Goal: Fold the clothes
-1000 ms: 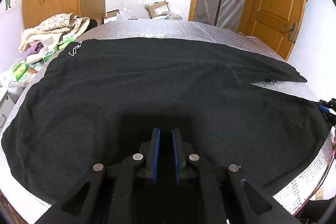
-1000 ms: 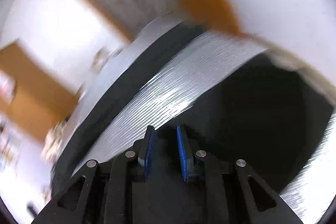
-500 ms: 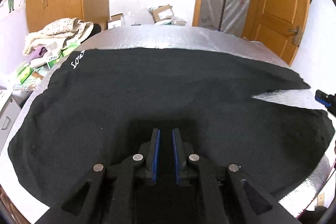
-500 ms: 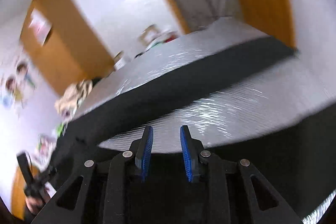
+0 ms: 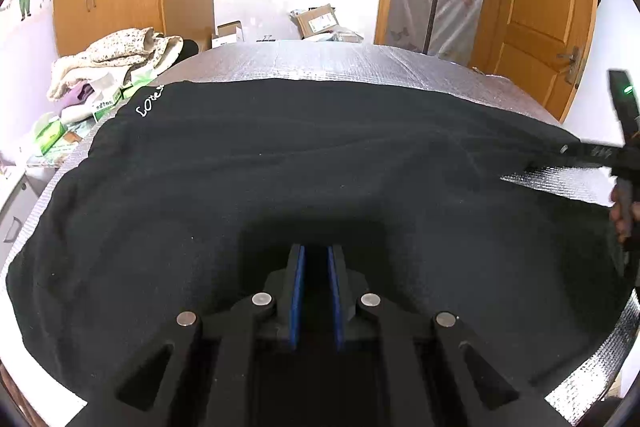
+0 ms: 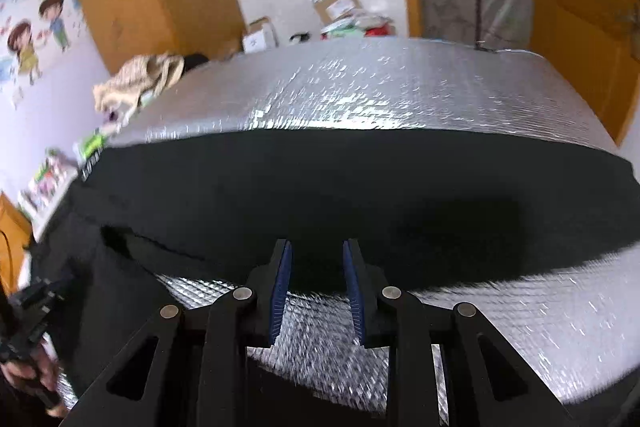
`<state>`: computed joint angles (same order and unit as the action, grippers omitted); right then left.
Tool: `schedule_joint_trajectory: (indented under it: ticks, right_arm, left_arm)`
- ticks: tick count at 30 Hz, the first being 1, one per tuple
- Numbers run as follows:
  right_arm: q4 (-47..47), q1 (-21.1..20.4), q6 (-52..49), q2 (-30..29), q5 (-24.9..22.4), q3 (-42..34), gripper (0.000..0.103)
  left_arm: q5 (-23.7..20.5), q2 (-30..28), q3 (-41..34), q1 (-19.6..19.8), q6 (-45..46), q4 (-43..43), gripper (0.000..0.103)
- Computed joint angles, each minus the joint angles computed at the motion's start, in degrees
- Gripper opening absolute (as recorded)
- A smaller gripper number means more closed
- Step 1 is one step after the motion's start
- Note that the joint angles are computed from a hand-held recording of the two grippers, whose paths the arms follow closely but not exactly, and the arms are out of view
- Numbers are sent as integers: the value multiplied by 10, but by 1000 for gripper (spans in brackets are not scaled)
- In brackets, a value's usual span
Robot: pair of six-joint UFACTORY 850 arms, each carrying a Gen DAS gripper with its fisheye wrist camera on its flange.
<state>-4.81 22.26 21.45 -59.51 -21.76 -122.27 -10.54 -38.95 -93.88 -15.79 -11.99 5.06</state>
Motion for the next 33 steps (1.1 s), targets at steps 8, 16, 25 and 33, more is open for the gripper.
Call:
schedule_joint_trajectory:
  ticks: [8, 16, 25, 33]
  right_arm:
    - [123, -14, -139, 42, 9, 74, 28]
    - [209, -40, -150, 60, 63, 105, 29]
    - [143, -54, -50, -82, -54, -137, 28]
    - [63, -48, 2, -147, -119, -263, 28]
  left_arm:
    - [6, 0, 1, 5, 74, -83, 12]
    - [7, -1, 0, 8, 108, -120, 12]
    - [8, -1, 1, 9, 130, -145, 12]
    - [9, -2, -1, 10, 142, -161, 12]
